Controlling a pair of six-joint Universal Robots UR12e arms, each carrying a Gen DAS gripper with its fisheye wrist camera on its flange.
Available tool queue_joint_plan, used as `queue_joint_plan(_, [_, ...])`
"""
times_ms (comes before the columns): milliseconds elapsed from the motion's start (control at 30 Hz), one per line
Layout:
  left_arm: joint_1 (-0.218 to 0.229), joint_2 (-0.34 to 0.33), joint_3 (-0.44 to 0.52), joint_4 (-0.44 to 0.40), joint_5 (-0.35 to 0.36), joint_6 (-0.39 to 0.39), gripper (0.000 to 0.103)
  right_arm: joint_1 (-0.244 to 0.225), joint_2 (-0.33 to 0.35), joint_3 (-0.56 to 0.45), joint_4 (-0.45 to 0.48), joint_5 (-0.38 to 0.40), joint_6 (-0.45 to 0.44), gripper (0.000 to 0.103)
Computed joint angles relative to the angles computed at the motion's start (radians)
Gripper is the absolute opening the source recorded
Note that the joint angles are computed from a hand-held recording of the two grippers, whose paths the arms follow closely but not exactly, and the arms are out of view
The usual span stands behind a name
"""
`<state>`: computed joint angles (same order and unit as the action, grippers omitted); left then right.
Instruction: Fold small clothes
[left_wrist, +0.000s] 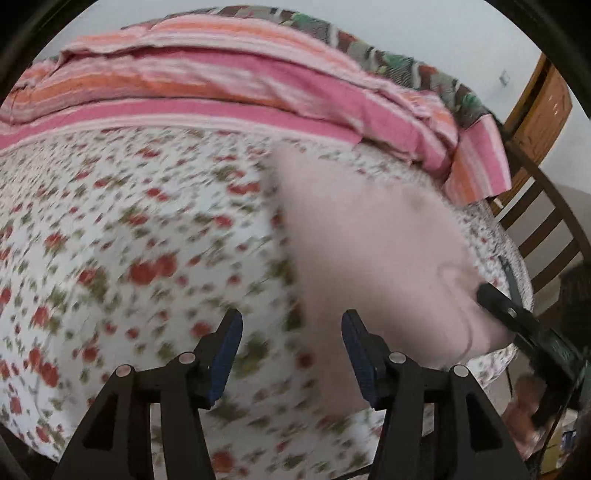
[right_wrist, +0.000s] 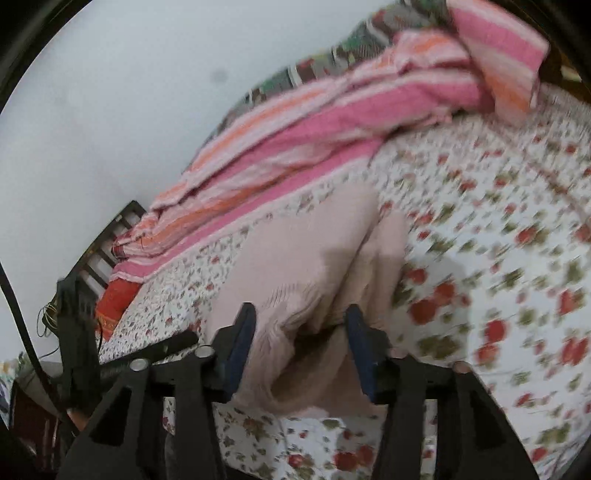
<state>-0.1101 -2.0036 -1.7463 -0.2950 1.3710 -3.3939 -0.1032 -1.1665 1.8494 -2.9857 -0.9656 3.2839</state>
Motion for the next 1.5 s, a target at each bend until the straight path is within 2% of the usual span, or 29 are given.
queue_joint_plan(67, [0.014, 0.005, -0.015, 0.007, -0.017, -0.001, 0.054, 0.018, -0.002, 0.002, -0.007, -0.041, -0.054, 0.01])
queue_joint_plan(133, [0.024, 0.004, -0.023, 0.026, -0.043, -0.013, 0.054, 0.023, -0.009, 0.03, -0.1, -0.069, -0.09, 0.008])
queue_joint_plan(200, [0.033, 0.002, -0.033, 0.06, -0.085, -0.021, 0.054, -0.01, -0.006, 0.069, -0.234, 0.008, -0.015, 0.005])
queue_joint_plan(233, [0.032, 0.002, -0.038, 0.072, -0.096, -0.023, 0.054, -0.028, -0.001, 0.083, -0.278, 0.042, 0.041, 0.005])
queue_joint_plan(267, [0.033, -0.001, -0.039, 0.085, -0.113, -0.021, 0.054, -0.038, 0.0, 0.093, -0.282, 0.041, 0.073, 0.005])
queue_joint_plan(400, [0.029, -0.017, -0.032, 0.114, -0.165, -0.013, 0.054, -0.017, -0.004, 0.088, -0.101, -0.091, -0.009, 0.005])
queue_joint_plan(533, [0.029, -0.026, -0.026, 0.138, -0.202, -0.014, 0.054, -0.003, -0.021, 0.094, -0.121, -0.146, -0.052, 0.014])
queue_joint_plan(567, [0.029, -0.028, -0.024, 0.14, -0.201, -0.015, 0.054, -0.003, -0.024, 0.091, -0.136, -0.147, -0.059, 0.022])
queue_joint_plan(633, [0.031, -0.03, -0.022, 0.144, -0.205, -0.018, 0.054, -0.006, -0.025, 0.085, -0.158, -0.142, -0.063, 0.026])
queue_joint_plan(667, [0.033, -0.031, -0.021, 0.149, -0.208, -0.022, 0.054, -0.006, -0.021, 0.073, -0.157, -0.144, -0.058, 0.035])
queue_joint_plan(700, [0.034, -0.033, -0.019, 0.155, -0.21, -0.027, 0.054, -0.008, -0.016, 0.061, -0.146, -0.138, -0.049, 0.049])
queue_joint_plan(733, [0.037, -0.033, -0.021, 0.164, -0.214, -0.031, 0.054, -0.011, -0.012, 0.054, -0.138, -0.127, -0.04, 0.054])
queue_joint_plan(933, [0.055, -0.044, -0.021, 0.219, -0.246, -0.061, 0.054, -0.022, 0.038, -0.024, -0.037, -0.055, 0.026, 0.06])
queue_joint_plan(1133, [0.061, -0.065, -0.001, 0.232, -0.256, -0.08, 0.054, -0.016, 0.089, -0.082, 0.058, -0.004, 0.026, 0.069])
queue_joint_plan(1200, [0.066, -0.068, 0.003, 0.236, -0.265, -0.081, 0.054, -0.015, 0.106, -0.097, 0.055, 0.011, 0.041, 0.072])
queue_joint_plan(1367, [0.078, -0.066, -0.003, 0.256, -0.273, -0.078, 0.055, -0.009, 0.134, -0.133, 0.081, 0.019, 0.057, 0.073])
queue_joint_plan(1400, [0.081, -0.066, -0.005, 0.26, -0.278, -0.081, 0.055, -0.006, 0.135, -0.14, 0.101, 0.022, 0.037, 0.064])
queue_joint_plan(1500, [0.09, -0.068, -0.011, 0.273, -0.294, -0.098, 0.055, -0.006, 0.129, -0.146, 0.128, 0.045, 0.001, 0.046])
